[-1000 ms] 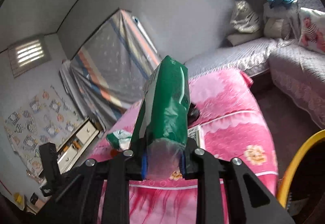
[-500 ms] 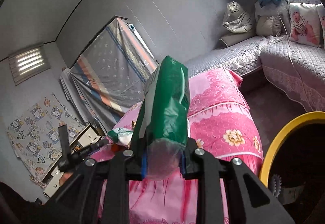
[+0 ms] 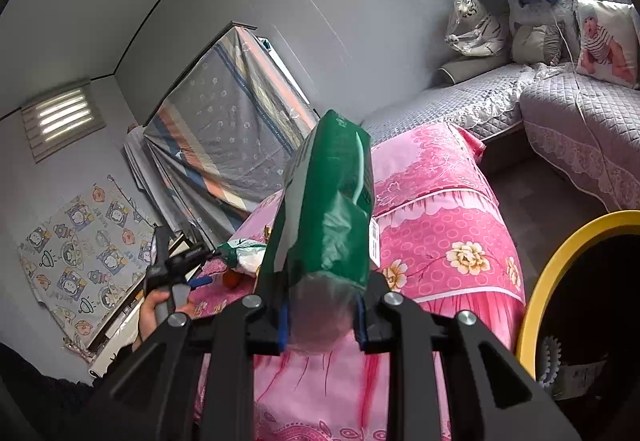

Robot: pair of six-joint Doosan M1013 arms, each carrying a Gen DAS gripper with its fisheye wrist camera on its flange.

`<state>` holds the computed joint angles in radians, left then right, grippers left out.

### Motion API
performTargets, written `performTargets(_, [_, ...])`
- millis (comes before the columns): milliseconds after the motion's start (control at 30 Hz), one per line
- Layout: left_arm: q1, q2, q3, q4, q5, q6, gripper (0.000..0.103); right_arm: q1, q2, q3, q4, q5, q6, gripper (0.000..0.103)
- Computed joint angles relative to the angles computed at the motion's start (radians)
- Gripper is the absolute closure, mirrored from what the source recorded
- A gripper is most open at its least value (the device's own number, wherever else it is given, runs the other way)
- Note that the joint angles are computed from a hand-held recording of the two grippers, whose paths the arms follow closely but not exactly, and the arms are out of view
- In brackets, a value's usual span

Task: Collect trash
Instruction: 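Lift the tissue pack with the right tool while the left tool grasps another green-white tissue pack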

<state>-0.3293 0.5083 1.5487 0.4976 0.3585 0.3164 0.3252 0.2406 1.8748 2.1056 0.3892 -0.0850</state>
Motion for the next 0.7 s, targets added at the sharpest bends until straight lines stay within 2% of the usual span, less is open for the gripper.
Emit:
performTargets(67, [0.023, 0.011, -0.009, -0.178, -0.028, 0.133, 0.008, -0.001, 0.001, -0.001, -0.012, 0.002, 0.011, 0.081])
performTargets(100, [0.036, 0.019, -0.019, -0.308, -0.031, 0.241, 0.008, -0.002, 0.002, -0.002, -0.017, 0.003, 0.016, 0.081])
performTargets(167, [0.052, 0.038, -0.042, -0.486, -0.019, 0.400, 0.008, -0.005, 0.003, -0.003, -0.024, 0.005, 0.024, 0.081])
performTargets(233, [0.061, 0.057, -0.072, -0.551, 0.015, 0.466, 0.008, -0.007, 0.007, -0.007, -0.033, 0.009, 0.034, 0.081])
performTargets(333, [0.064, 0.075, -0.101, -0.543, 0.035, 0.449, 0.009, -0.007, 0.010, -0.007, -0.034, 0.009, 0.034, 0.081])
performTargets(367, [0.060, 0.080, -0.110, -0.508, 0.042, 0.417, 0.013, -0.005, 0.010, -0.007, -0.034, 0.008, 0.035, 0.081])
performTargets(400, [0.055, 0.083, -0.118, -0.459, 0.053, 0.379, 0.032, -0.005, 0.010, -0.006, -0.038, 0.008, 0.037, 0.081])
performTargets(433, [0.053, 0.084, -0.121, -0.460, 0.050, 0.390, 0.049, -0.005, 0.009, -0.006, -0.041, 0.007, 0.041, 0.081])
performTargets(500, [0.052, 0.080, -0.114, -0.528, 0.009, 0.457, 0.067, -0.007, 0.009, -0.005, -0.046, 0.007, 0.049, 0.081])
performTargets(567, [0.047, 0.073, -0.109, -0.497, -0.007, 0.431, 0.074, -0.008, 0.006, -0.002, -0.039, 0.007, 0.051, 0.081])
performTargets(700, [0.031, 0.022, -0.047, -0.431, -0.114, 0.415, 0.079, -0.007, -0.002, 0.006, -0.023, 0.009, 0.027, 0.081])
